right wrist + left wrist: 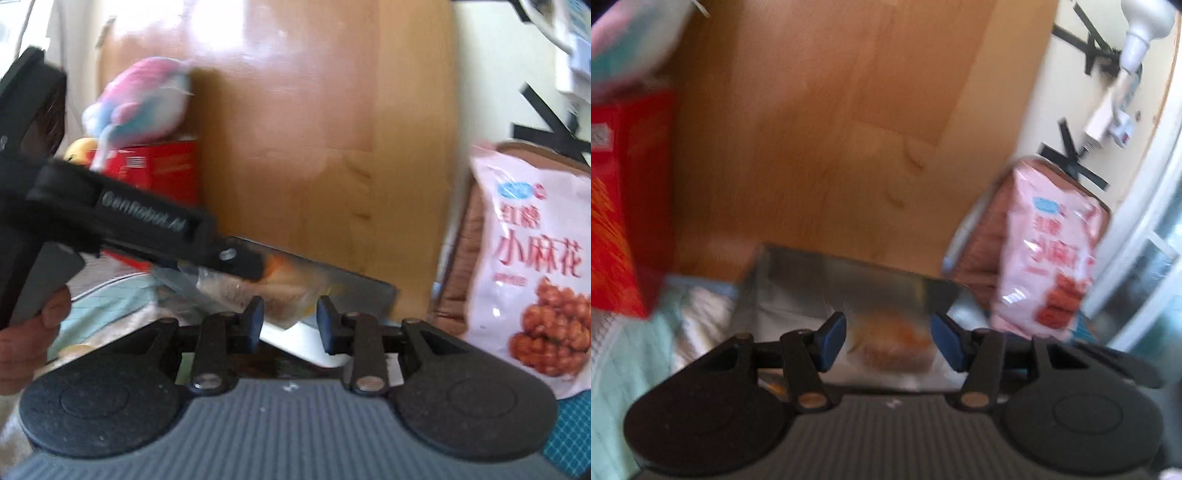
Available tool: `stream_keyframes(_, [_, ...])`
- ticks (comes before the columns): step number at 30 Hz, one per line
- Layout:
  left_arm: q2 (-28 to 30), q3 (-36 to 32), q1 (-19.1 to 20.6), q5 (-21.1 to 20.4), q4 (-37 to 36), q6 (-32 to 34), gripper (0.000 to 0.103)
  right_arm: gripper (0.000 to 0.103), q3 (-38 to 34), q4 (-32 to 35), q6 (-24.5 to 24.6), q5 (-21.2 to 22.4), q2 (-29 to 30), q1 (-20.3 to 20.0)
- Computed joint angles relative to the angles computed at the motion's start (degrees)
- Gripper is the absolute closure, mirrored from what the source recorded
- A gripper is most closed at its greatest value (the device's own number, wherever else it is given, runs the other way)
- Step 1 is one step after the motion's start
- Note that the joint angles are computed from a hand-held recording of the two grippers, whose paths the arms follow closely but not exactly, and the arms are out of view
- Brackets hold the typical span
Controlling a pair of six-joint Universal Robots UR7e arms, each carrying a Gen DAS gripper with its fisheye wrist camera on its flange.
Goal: Organize snacks
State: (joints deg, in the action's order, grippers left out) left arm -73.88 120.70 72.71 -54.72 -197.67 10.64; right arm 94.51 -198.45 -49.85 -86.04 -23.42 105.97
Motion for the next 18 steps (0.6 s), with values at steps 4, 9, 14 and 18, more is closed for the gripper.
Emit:
stream_keyframes(4, [1.2, -0.4, 0.5, 8.2, -8.6, 1.2, 0.042, 0.066, 4.4, -3.2, 1.7, 4.1, -2.8, -2.6])
stream_keyframes(9, [-0.8, -2.0, 4.8, 5.5, 6.5, -10.0, 0.053, 0.066, 6.3, 0.7, 3.3, 4.6, -4.5, -4.5])
stream_keyframes(14, [-0.9, 0.3, 3.4, 5.3, 5.1, -11.3, 0.048, 0.068, 3.1, 3.3, 6.6, 1.1, -2.1, -4.2])
stream_keyframes(18, [-2.9, 3.2, 1.8, 7.3, 2.5, -11.6, 0.028, 0.067, 3.9, 0.6, 8.1, 0.0, -2.2, -4.1])
